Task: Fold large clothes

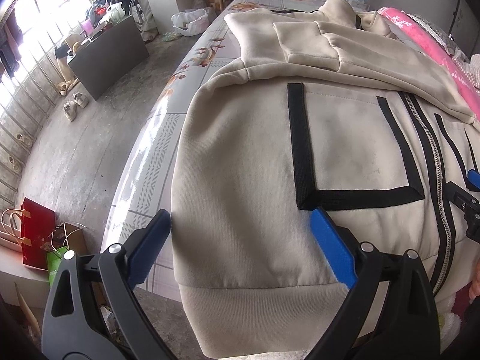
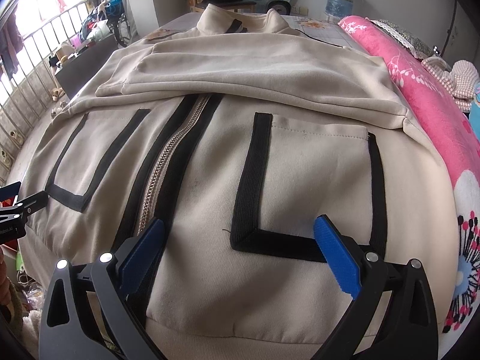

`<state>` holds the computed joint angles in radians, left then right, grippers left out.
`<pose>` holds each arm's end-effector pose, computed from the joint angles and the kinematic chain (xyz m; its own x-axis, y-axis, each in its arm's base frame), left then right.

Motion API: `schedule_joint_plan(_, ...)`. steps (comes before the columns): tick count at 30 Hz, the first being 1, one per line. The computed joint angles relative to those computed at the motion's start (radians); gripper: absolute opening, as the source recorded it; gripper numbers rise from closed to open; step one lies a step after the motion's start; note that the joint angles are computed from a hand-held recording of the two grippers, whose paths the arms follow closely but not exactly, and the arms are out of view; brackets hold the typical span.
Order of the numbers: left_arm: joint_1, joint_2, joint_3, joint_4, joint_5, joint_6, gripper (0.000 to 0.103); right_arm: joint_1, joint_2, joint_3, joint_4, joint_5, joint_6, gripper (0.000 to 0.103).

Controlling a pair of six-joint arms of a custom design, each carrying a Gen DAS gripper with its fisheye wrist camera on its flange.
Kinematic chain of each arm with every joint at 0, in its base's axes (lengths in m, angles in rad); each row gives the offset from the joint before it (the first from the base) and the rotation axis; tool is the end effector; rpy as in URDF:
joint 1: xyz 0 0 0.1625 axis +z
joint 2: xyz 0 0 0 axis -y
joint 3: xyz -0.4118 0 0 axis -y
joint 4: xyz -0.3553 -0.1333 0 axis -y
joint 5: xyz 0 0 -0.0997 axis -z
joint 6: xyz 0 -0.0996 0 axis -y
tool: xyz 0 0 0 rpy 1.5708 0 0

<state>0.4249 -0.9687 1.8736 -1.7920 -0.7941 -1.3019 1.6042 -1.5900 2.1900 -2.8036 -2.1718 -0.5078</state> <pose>-0.3583 -0.3850 0.1044 -0.6519 -0.0870 -0.7533 0.2931 0.8873 -0.3561 0.0908 -0.4115 0.3663 -0.7170 -0.1239 0.6860 -0.4298 0.8534 -0.2951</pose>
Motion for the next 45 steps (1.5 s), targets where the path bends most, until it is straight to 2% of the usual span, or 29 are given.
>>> schedule_joint_plan(16, -0.005, 0.006, -0.009, 0.029, 0.003, -0.014, 0.091, 0.000, 0.000, -0.002, 0.005, 0.000, 0.001, 0.097)
schedule_joint_plan(20, -0.005, 0.010, -0.012, 0.034, 0.003, -0.015, 0.091, 0.028, 0.007, -0.026, 0.066, -0.048, 0.053, 0.097)
schedule_joint_plan(25, -0.009, 0.013, -0.018, 0.050, 0.006, -0.021, 0.091, 0.058, -0.041, -0.003, 0.114, 0.037, 0.029, 0.097)
schedule_joint_plan(32, -0.020, -0.004, 0.007, 0.038, 0.040, -0.004, 0.091, 0.052, -0.042, 0.025, 0.141, 0.029, 0.029, 0.097)
schedule_joint_plan(35, -0.056, -0.067, 0.071, 0.024, 0.079, -0.014, 0.091, 0.045, -0.048, 0.021, 0.157, 0.042, 0.034, 0.097)
schedule_joint_plan(38, -0.093, -0.156, 0.159, -0.039, 0.071, 0.003, 0.091, 0.046, -0.045, 0.027, 0.143, 0.035, 0.021, 0.097)
schedule_joint_plan(42, -0.134, -0.263, 0.267, -0.140, -0.002, 0.020, 0.091, 0.043, -0.047, 0.033, 0.131, 0.040, 0.012, 0.097)
schedule_joint_plan(45, -0.159, -0.323, 0.346, -0.238, -0.061, 0.027, 0.084, 0.041, -0.048, 0.035, 0.125, 0.044, 0.007, 0.097)
